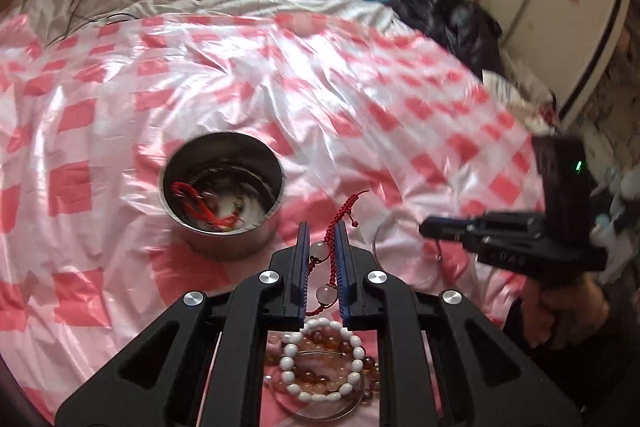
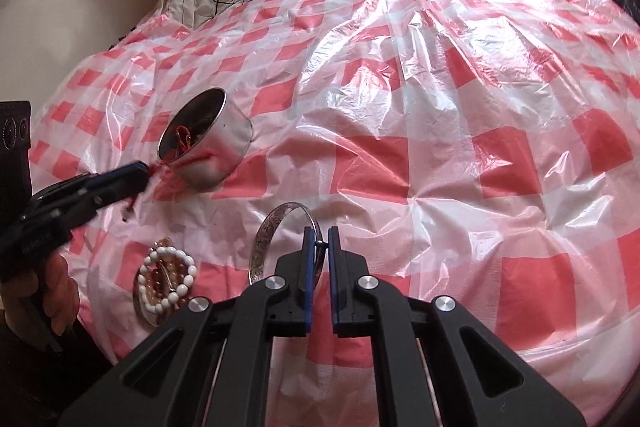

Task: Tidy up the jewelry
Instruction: 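Carry the red string and silver bangle over the steel tin with both tools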

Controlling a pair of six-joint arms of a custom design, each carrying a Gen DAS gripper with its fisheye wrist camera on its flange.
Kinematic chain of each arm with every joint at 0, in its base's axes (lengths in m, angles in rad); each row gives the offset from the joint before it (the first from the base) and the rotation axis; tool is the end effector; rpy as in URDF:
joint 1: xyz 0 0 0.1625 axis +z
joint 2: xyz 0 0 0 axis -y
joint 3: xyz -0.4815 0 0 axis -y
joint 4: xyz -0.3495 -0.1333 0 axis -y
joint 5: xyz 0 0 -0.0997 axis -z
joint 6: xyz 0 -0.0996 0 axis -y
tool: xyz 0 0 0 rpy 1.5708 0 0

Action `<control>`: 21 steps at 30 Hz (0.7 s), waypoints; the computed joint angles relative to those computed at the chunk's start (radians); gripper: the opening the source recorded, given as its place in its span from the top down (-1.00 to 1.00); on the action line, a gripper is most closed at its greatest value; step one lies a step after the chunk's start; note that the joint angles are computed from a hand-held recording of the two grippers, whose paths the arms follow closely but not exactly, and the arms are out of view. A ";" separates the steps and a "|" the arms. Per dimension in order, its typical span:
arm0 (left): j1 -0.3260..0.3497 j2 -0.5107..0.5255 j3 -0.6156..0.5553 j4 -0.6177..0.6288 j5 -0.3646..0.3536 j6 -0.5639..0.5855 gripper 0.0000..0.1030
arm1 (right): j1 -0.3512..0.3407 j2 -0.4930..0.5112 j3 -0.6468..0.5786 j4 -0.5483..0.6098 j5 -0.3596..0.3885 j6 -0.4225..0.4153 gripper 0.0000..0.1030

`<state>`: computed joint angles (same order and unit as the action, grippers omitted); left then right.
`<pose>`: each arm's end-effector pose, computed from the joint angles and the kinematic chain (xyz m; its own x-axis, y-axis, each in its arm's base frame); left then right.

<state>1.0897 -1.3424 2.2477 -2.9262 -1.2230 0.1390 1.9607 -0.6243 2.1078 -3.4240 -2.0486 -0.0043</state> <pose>-0.0624 -0.4810 0.3156 -0.8356 0.4113 -0.3642 0.5376 0.7484 -0.3883 0.2885 -0.4718 0.0493 -0.8830 -0.1876 0.4303 -0.3582 0.8617 -0.3595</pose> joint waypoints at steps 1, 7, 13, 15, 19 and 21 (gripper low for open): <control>0.005 -0.007 -0.001 -0.012 -0.005 -0.004 0.79 | -0.003 0.000 -0.002 0.004 0.016 0.004 0.86; 0.017 -0.034 -0.008 -0.053 -0.014 -0.014 0.79 | -0.016 -0.005 -0.001 -0.026 0.135 0.022 0.85; 0.027 -0.038 -0.021 -0.075 -0.001 -0.031 0.79 | -0.030 -0.013 0.002 -0.070 0.228 0.044 0.86; 0.030 -0.035 -0.024 -0.088 -0.001 -0.036 0.79 | -0.033 -0.018 0.001 -0.078 0.256 0.046 0.92; 0.037 -0.021 -0.032 -0.099 0.009 -0.049 0.78 | -0.037 -0.029 -0.011 -0.053 0.292 0.047 0.92; 0.038 -0.012 -0.035 -0.093 0.019 -0.053 0.78 | -0.043 -0.027 -0.015 -0.040 0.293 0.057 0.92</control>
